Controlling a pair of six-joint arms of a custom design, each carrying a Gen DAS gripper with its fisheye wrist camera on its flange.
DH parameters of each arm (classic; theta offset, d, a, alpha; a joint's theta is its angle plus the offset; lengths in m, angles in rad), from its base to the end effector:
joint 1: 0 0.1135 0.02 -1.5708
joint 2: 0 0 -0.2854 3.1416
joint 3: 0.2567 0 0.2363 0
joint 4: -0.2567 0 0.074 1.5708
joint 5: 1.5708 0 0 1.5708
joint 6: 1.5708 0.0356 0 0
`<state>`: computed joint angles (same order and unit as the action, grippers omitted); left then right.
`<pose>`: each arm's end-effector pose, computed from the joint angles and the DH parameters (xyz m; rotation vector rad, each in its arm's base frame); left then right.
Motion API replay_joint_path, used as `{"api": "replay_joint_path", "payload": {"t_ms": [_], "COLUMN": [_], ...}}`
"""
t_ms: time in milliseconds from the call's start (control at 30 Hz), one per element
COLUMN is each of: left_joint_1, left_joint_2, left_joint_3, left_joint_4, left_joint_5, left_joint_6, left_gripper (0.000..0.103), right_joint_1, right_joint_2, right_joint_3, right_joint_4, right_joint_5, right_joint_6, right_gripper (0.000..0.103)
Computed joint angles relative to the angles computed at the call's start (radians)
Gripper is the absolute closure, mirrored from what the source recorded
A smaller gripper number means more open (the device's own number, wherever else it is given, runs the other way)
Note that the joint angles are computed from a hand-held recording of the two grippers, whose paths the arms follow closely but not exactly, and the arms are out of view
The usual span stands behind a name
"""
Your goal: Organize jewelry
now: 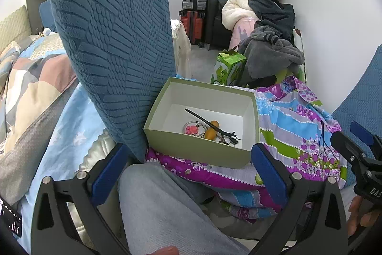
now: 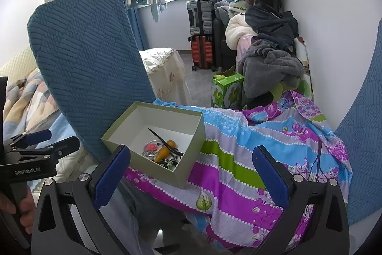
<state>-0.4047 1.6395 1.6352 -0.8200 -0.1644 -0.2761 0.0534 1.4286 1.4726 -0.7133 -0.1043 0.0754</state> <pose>0.3171 -0.1295 0.3771 0.0764 2.3831 -0.1265 0.2904 0.0192 0.3981 -0.0320 2.2421 0.1866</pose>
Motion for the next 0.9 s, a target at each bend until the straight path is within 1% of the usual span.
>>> {"api": "replay_joint_path", "payload": {"t_ms": [233,600,900], "left_joint_1": [0.008,-0.008,-0.005], "left_joint_2": [0.005,0.012,0.016], "left_joint_3": [-0.005,0.006,0.013], "left_joint_4": [0.012,0.007,0.008], "left_joint_5": [0.017,0.010,0.026], "left_joint_6": [0.006,0.020,0.024], "left_gripper": [0.001,0.001,0.001], "right_joint_1": [0.003,0.003,-0.004], "right_joint_2": [-0.003,-0.001,0.005], "right_joint_3": [-0.009,-0.019,-0.018], "right_joint_4": [-0.007,-0.002,-0.001], "right_joint_5": [-0.002,0.001,0.002], "right_joint_6": [0.003,-0.001,-0.005], "right_gripper": [0.000,0.000,0.000]}}
